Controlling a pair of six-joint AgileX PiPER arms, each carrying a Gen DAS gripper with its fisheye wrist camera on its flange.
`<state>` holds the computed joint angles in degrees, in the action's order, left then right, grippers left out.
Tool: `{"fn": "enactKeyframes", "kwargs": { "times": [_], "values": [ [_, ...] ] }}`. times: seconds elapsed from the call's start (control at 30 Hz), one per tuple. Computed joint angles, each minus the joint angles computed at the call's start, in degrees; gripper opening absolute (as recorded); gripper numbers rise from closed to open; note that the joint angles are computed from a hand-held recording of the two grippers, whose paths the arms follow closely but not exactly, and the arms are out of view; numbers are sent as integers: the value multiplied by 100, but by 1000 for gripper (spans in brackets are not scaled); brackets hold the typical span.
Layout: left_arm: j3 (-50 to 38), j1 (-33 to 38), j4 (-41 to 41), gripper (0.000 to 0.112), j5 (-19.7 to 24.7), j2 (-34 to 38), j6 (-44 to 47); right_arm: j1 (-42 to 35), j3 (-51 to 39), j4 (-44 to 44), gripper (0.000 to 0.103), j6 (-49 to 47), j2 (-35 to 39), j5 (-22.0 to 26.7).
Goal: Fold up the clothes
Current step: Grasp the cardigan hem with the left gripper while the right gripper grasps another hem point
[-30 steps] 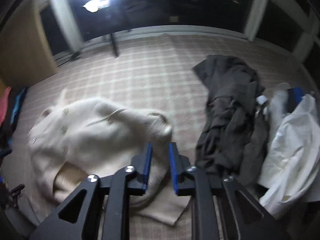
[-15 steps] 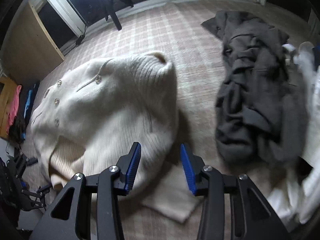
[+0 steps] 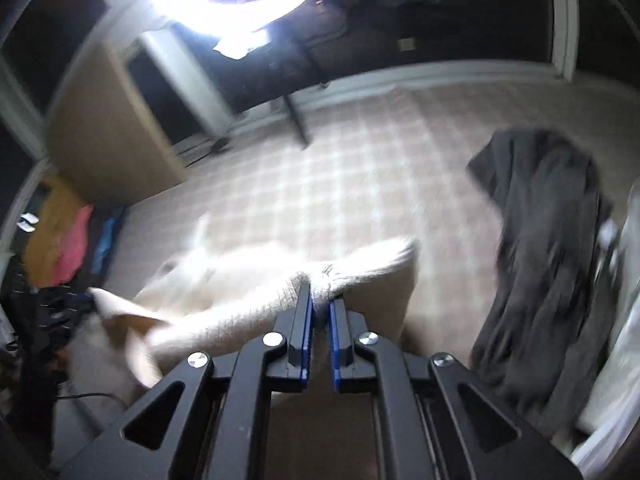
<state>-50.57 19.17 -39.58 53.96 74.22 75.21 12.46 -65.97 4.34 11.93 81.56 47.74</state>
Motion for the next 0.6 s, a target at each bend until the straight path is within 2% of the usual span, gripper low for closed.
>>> {"fn": "enactKeyframes", "kwargs": {
  "times": [0.03, 0.07, 0.13, 0.17, 0.2, 0.27, 0.3, 0.33, 0.47, 0.53, 0.6],
  "values": [
    [-186, -191, 108, 15, -308, 262, -211, 43, -382, -398, 10, 147, 488, 208],
    [-303, -384, 363, 17, -602, 466, -548, 42, -604, -567, 12, 318, 763, 433],
    [-367, -451, 689, 19, -877, 594, -888, -213, -753, -217, 12, 8, 976, 577],
    [-371, -329, 640, 20, -800, 582, -795, -279, -616, 19, 12, -326, 823, 419],
    [-354, -38, 363, 25, -494, 506, -473, -334, -487, 251, 13, -670, 671, 273],
    [-321, 493, -77, 45, 154, 405, 153, -219, -346, 353, 24, -1154, 500, 75],
    [-276, 616, -150, 57, 302, 380, 345, -167, -366, 371, 34, -1359, 508, 48],
    [-211, 606, -176, 60, 308, 370, 419, -118, -352, 393, 37, -1559, 504, 18],
    [-223, 326, 53, 63, 200, 806, 164, -14, -527, 638, 39, -2342, 801, -66],
    [-330, 242, 206, 63, 245, 1154, -137, -8, -606, 857, 52, -2914, 966, 11],
    [-405, 259, 210, 63, 343, 1418, -246, 50, -737, 831, 53, -3187, 1186, 130]
  ]
}}
